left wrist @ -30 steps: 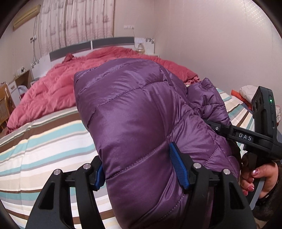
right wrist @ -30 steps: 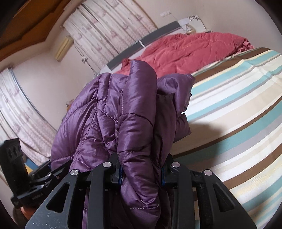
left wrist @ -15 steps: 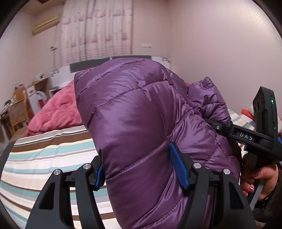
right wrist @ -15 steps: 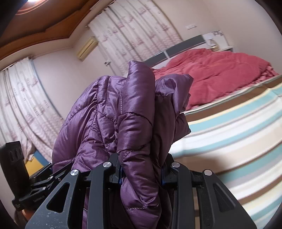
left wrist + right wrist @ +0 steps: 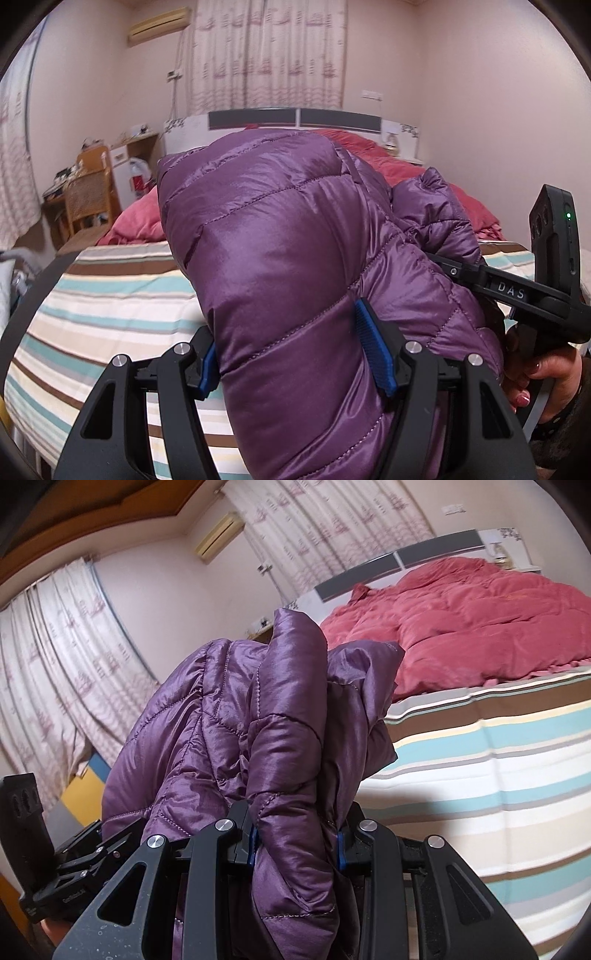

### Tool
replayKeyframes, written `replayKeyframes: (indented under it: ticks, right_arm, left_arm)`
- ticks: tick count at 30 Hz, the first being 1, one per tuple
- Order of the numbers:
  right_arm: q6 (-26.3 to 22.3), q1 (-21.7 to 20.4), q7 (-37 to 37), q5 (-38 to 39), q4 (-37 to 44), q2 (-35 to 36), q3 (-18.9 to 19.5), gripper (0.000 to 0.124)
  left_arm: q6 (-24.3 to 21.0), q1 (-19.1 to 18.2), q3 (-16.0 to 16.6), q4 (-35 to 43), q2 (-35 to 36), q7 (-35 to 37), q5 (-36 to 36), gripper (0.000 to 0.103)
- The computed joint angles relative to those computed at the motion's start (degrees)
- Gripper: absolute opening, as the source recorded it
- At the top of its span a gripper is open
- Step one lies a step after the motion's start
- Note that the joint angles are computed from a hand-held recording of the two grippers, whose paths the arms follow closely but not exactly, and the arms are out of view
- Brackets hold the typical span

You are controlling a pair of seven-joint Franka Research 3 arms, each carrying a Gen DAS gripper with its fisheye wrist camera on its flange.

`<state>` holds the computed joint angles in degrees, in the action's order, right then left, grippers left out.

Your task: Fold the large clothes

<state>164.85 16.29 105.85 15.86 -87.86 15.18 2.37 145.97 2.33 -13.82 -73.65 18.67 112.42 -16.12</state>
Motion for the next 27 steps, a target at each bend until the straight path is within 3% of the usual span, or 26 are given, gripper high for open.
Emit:
replayKeyframes:
  ticks: [10,13,16,19,22,27]
  right_arm:
    - [-8.53,2.21,5.05,-4.28,17.97,13.69,-2.66,0.03]
    - [-11.31,2.89,9.21,-6.2,20.86,16.25,-4.07,0.03]
    - [-13.49,3.27,12.9,-8.0,20.62,17.41,-5.11,0.03]
    - [-13.38,2.86,12.5,-9.42,19.73,17.83,-4.82,0.037]
    - [-12.99,2.97,12.58,-10.74,19.27,17.9,-5.03,0.041]
    - [-12.66,3.16,14.83,-11.12,16.57,15.76,-5.33,0.048]
  left_arm:
    - [-5.51,0.38,0.5,15.24,13.47,-4.88,4.54,0.065]
    - [-10.4,-0.34,0.43,22.92,19.36,-5.79,6.27,0.067]
    - [-15.17,-2.45,2.38,29.63,24.9,-8.22,10.38,0.072]
    - [-8.81,-2.23,2.79,23.45,23.08,-10.37,11.43,0.083]
    - [-4.16,-3.17,3.7,18.49,20.77,-12.03,14.58,0.083]
    - [-5.38,-3.42,4.21,16.99,18.82,-15.26,17.43,0.084]
